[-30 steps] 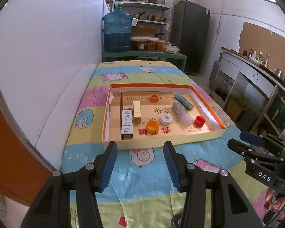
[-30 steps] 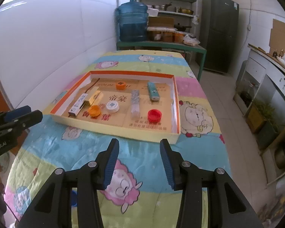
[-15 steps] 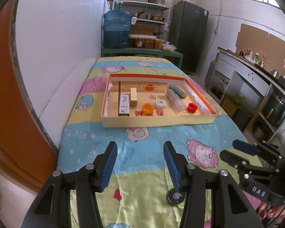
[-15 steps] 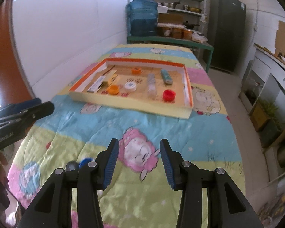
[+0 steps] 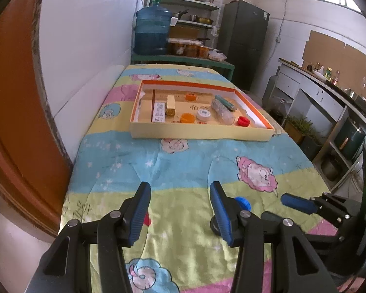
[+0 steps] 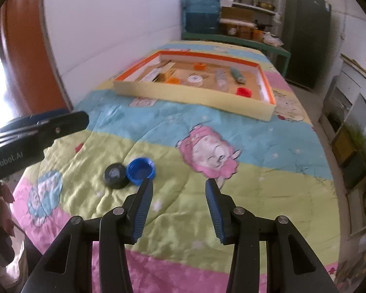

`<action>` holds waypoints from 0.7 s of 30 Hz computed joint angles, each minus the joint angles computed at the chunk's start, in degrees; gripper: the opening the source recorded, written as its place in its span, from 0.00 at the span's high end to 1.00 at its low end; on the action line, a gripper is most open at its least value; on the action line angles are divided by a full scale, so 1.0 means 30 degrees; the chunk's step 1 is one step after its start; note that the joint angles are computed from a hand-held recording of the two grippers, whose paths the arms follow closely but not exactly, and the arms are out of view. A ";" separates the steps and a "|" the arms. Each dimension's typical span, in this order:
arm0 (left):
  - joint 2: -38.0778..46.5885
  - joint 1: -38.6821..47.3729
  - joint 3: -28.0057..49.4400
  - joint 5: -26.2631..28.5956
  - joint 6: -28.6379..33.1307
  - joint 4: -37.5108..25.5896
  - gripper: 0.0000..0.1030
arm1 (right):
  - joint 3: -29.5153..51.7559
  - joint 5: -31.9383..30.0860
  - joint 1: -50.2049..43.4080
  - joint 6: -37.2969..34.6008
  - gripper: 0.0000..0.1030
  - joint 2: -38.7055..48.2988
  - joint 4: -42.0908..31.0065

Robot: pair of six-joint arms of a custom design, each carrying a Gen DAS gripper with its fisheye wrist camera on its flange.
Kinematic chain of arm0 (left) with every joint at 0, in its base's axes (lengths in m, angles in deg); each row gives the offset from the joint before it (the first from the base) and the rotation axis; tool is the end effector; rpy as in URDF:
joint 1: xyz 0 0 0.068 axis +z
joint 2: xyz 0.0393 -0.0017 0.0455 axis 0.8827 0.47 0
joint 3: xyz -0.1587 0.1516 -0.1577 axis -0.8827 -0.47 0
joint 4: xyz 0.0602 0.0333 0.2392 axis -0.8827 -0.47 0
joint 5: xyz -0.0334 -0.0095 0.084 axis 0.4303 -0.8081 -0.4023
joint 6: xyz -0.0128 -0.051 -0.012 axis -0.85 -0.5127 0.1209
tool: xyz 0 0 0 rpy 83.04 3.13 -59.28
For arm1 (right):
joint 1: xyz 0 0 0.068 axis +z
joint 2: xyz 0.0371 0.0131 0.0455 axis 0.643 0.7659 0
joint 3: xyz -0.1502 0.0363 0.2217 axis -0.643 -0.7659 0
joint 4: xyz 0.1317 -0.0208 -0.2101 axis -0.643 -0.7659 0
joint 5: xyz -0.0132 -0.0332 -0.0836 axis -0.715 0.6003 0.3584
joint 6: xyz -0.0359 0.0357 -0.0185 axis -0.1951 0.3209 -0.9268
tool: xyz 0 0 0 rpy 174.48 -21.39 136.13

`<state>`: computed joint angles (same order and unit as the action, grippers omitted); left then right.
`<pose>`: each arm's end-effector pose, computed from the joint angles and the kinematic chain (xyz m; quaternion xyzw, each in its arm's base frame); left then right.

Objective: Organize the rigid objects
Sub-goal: 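Move both tools back toward the black cap and blue cap on the quilt, then grasp the blue cap with the right tool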

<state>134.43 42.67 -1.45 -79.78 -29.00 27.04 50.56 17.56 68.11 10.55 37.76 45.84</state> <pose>0.2837 -0.1012 0.1277 0.0973 0.9101 -0.1161 0.3856 0.2421 0.1217 0.1076 -0.0846 0.9391 0.0339 0.3313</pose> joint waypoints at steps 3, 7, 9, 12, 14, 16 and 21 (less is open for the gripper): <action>0.0027 0.0085 -0.0288 0.0043 0.0026 0.0155 0.51 | 0.0073 0.0061 0.0504 -0.0091 0.55 0.0861 0.0592; 0.0163 0.0369 -0.0515 0.0223 0.0068 0.0330 0.51 | 0.0325 0.0282 0.0928 -0.0336 0.55 0.1771 0.1161; 0.0243 0.0489 -0.0616 0.0314 0.0074 0.0432 0.51 | 0.0533 0.0450 0.1030 -0.0554 0.55 0.2185 0.1433; 0.0369 0.0606 -0.0710 0.0380 0.0094 0.0548 0.51 | 0.0822 0.0636 0.1120 -0.0948 0.55 0.2656 0.1834; 0.0412 0.0691 -0.0764 0.0453 0.0105 0.0598 0.51 | 0.1126 0.0755 0.1178 -0.1223 0.55 0.3032 0.2034; 0.0475 0.0790 -0.0791 0.0553 0.0145 0.0650 0.51 | 0.1572 0.0780 0.1200 -0.1451 0.55 0.3306 0.1857; 0.0599 0.0791 -0.0850 0.0740 0.0171 0.0723 0.51 | 0.2665 0.1202 0.1430 -0.1922 0.55 0.4002 0.1276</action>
<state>136.23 45.04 -4.00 -77.56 -28.49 29.21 58.56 21.17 72.40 4.78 49.77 49.67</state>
